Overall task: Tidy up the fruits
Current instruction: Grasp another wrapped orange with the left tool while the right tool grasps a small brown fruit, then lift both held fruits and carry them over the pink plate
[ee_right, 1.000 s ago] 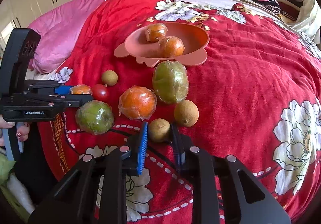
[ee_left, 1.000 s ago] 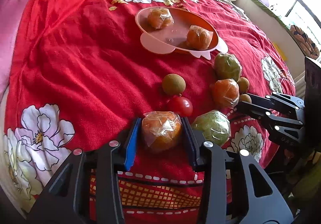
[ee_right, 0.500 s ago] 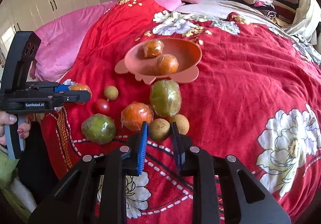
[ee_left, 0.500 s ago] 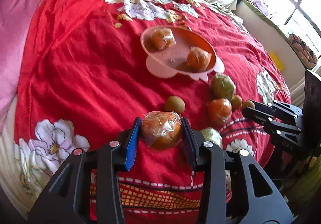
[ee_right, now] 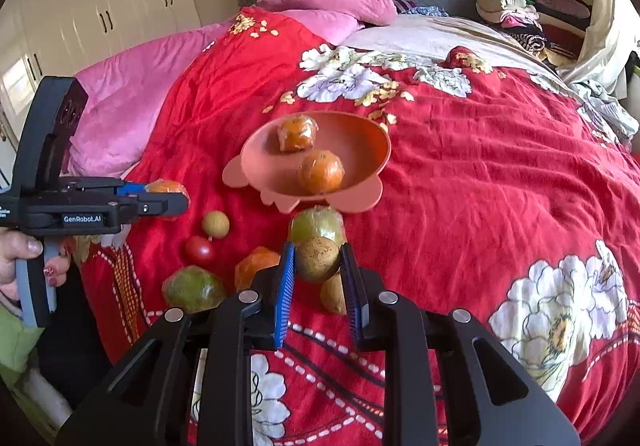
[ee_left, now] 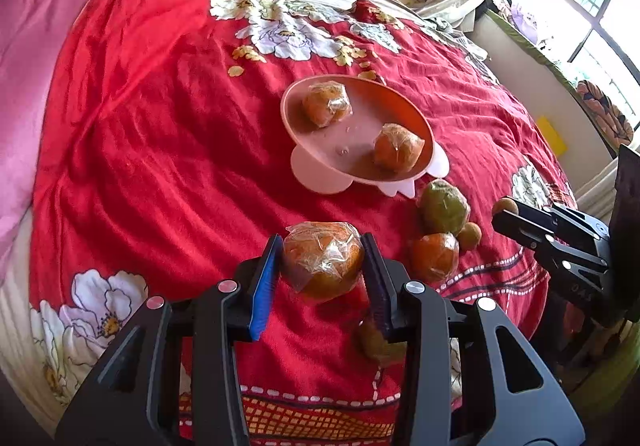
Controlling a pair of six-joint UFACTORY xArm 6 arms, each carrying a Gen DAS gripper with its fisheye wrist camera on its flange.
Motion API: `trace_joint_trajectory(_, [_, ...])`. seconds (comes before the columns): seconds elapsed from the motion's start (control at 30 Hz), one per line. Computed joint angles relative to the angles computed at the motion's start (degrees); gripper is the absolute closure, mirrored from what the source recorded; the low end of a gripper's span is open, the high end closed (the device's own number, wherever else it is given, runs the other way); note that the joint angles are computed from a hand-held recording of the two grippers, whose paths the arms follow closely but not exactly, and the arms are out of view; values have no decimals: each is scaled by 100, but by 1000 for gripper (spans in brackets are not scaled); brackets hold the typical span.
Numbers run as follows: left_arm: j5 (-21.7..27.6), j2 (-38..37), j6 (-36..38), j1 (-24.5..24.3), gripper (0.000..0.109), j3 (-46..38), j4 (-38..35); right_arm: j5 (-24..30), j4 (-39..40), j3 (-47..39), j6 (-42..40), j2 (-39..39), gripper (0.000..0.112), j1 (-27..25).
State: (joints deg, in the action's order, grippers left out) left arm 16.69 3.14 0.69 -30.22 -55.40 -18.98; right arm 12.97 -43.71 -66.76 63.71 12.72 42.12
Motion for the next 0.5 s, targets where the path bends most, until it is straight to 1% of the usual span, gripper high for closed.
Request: trace_joint_trajectory(0.5, [156, 577, -43, -5, 77, -832, 117, 97, 235, -479, -405, 281, 91, -148])
